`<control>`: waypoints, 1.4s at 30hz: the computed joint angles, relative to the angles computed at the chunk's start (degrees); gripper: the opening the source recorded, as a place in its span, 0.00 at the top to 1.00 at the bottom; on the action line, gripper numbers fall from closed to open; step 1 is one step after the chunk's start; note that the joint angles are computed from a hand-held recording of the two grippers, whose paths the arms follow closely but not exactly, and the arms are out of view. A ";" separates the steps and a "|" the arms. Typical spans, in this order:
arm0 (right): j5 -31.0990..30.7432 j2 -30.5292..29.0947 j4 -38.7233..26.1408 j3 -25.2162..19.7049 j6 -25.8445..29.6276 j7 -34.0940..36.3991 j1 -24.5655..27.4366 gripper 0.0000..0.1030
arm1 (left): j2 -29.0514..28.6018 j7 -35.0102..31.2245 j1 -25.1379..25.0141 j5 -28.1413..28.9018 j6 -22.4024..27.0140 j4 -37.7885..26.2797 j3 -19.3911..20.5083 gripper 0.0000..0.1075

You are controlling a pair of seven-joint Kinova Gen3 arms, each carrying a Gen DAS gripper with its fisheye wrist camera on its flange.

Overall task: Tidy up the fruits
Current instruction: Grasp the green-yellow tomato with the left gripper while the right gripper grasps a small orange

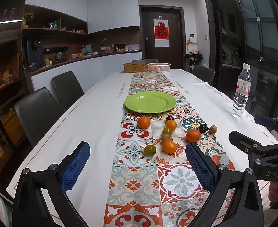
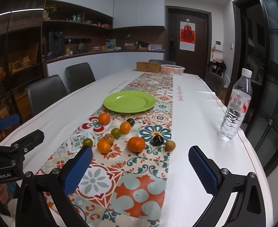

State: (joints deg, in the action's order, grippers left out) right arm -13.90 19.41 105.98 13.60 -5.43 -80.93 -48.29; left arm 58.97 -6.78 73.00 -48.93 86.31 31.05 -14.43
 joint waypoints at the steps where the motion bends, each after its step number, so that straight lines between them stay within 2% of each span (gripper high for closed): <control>1: 0.22 0.08 -0.03 -0.52 -0.18 0.02 0.44 0.01 | -0.09 0.05 -0.03 -0.06 -0.32 0.42 -0.02 0.05; 8: 3.49 2.04 -0.74 -8.43 -3.38 1.95 6.50 0.01 | -2.24 1.12 -0.50 -1.68 -5.72 7.16 0.60 0.10; 12: 4.93 3.48 -2.23 -10.53 -3.21 3.16 8.06 0.04 | -2.84 1.00 -1.22 -2.60 -8.29 9.81 1.04 0.15; 14: 5.48 4.40 -3.44 -10.83 -2.52 3.71 8.15 0.09 | -2.96 0.71 -1.83 -2.73 -9.21 10.59 1.30 0.20; 22: 12.21 8.57 -10.37 -21.01 4.44 2.04 16.39 0.23 | -5.26 0.47 -4.47 -2.66 -15.41 16.62 2.80 0.29; 28: 15.10 12.49 -16.60 -27.17 11.60 2.79 20.44 0.34 | -7.21 -1.22 -7.18 -1.49 -21.77 20.99 4.40 0.40; 31: 14.95 14.01 -19.06 -28.85 14.53 3.83 21.40 0.38 | -7.55 -3.87 -8.58 -0.49 -24.06 21.81 5.17 0.44; 39: 13.22 18.49 -26.82 -29.28 22.70 6.75 21.08 0.48 | -9.04 -9.75 -13.03 4.63 -31.64 24.68 7.14 0.55; 42: 12.10 19.98 -29.36 -29.37 25.29 8.29 21.03 0.51 | -9.09 -11.68 -14.03 6.65 -32.94 24.86 7.24 0.56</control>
State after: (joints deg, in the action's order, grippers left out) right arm -1.80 39.38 76.62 -15.76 19.86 -72.65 -27.26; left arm 49.88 -18.46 58.97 -42.27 53.37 55.90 -7.19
